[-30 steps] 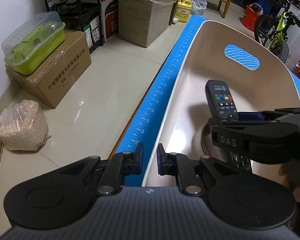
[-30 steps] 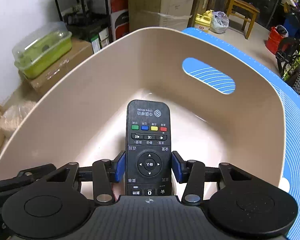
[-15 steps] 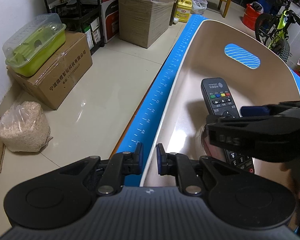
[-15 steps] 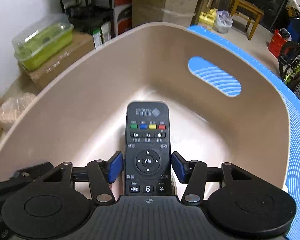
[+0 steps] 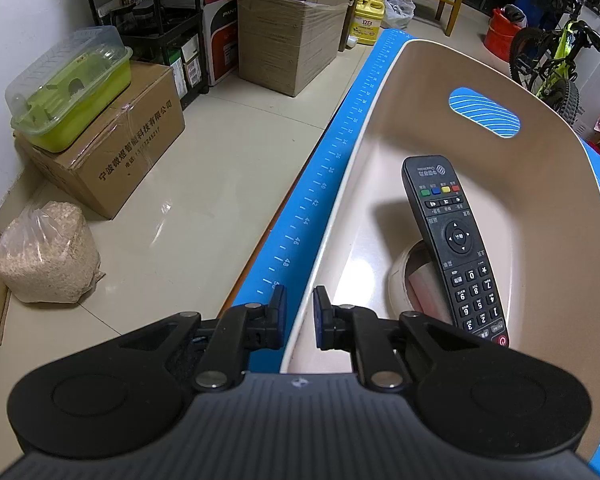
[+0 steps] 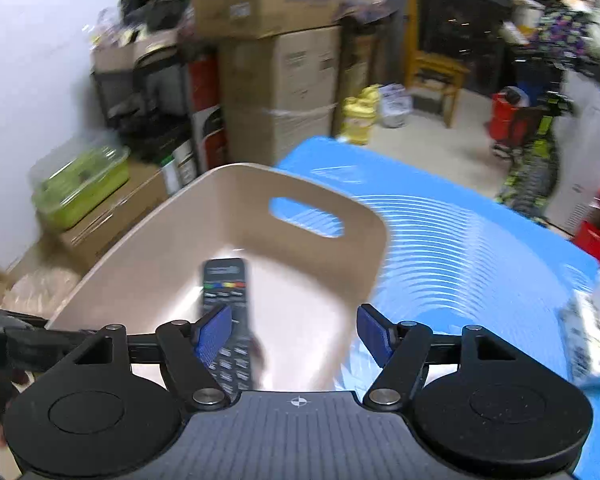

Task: Organize rigid objects
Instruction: 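Open the right gripper and move it to the orange-purple toy, then grasp the orange-purple toy with the right gripper and drop it into the bin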

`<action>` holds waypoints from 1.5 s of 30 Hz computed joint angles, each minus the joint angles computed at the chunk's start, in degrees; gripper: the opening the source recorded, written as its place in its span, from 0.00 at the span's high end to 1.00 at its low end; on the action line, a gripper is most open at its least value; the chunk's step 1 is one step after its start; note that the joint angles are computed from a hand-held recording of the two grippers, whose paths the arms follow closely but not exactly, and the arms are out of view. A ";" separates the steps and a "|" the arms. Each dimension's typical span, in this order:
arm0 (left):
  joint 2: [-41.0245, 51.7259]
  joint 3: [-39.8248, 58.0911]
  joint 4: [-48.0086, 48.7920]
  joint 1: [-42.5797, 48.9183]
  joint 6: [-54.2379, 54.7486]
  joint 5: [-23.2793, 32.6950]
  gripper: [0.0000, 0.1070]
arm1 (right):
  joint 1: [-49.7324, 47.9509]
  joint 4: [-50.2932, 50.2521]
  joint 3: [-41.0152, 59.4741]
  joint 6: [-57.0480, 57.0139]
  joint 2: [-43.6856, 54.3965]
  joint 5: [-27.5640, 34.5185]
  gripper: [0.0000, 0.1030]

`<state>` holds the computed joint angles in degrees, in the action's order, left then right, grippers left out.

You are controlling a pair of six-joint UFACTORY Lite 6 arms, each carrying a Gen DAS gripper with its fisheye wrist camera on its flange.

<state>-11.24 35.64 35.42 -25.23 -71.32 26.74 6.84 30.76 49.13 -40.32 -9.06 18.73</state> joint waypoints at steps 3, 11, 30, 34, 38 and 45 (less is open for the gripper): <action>0.02 0.01 0.01 -0.02 -0.02 -0.01 0.85 | -6.38 0.70 -4.20 -3.75 -5.40 2.32 0.25; 0.07 -0.06 -0.14 0.08 -0.02 -0.47 0.85 | -20.06 -0.95 -14.95 -9.15 -12.00 5.27 0.23; 0.09 -0.13 -0.01 0.23 0.11 -0.52 0.85 | -23.59 -10.52 -26.38 -5.71 -5.28 3.20 0.19; 0.01 -0.16 -0.28 0.38 0.40 -0.68 0.85 | -22.50 -12.94 -26.42 -2.56 -2.35 0.60 0.19; -0.25 -0.25 -1.00 0.89 1.39 -0.99 0.84 | -22.76 -11.79 -26.09 -3.64 -0.50 -0.35 0.22; -0.27 -0.26 -1.13 0.97 1.50 -1.06 0.84 | -23.26 -10.06 -27.47 -7.59 -3.34 -0.48 0.29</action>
